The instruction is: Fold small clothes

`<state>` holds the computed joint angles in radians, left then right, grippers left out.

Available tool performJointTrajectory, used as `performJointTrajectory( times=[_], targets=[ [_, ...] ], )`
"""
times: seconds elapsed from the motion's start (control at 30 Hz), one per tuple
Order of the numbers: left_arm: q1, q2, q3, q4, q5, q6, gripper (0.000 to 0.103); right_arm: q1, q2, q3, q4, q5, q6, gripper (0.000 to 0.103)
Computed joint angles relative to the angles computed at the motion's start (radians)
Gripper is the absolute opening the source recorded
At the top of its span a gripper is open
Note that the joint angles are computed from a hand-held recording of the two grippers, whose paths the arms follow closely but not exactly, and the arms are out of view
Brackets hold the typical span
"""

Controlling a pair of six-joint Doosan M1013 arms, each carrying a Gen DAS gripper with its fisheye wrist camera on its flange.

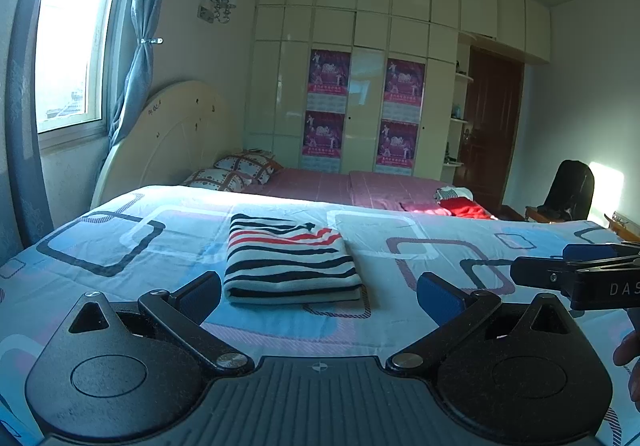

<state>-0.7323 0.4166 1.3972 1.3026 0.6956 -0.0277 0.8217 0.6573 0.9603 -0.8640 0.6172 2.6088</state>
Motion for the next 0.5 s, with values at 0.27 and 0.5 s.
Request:
performJointTrajectory(
  times=[0.27, 0.5],
  targets=[
    [-0.002, 0.001, -0.001, -0.006, 0.004, 0.004, 0.103, 0.0, 0.003, -0.008, 0.01, 0.004, -0.012, 0.102],
    [-0.002, 0.0, 0.0, -0.005, 0.01, 0.006, 0.103, -0.001, 0.012, -0.03, 0.036, 0.009, -0.053, 0.102]
  ],
)
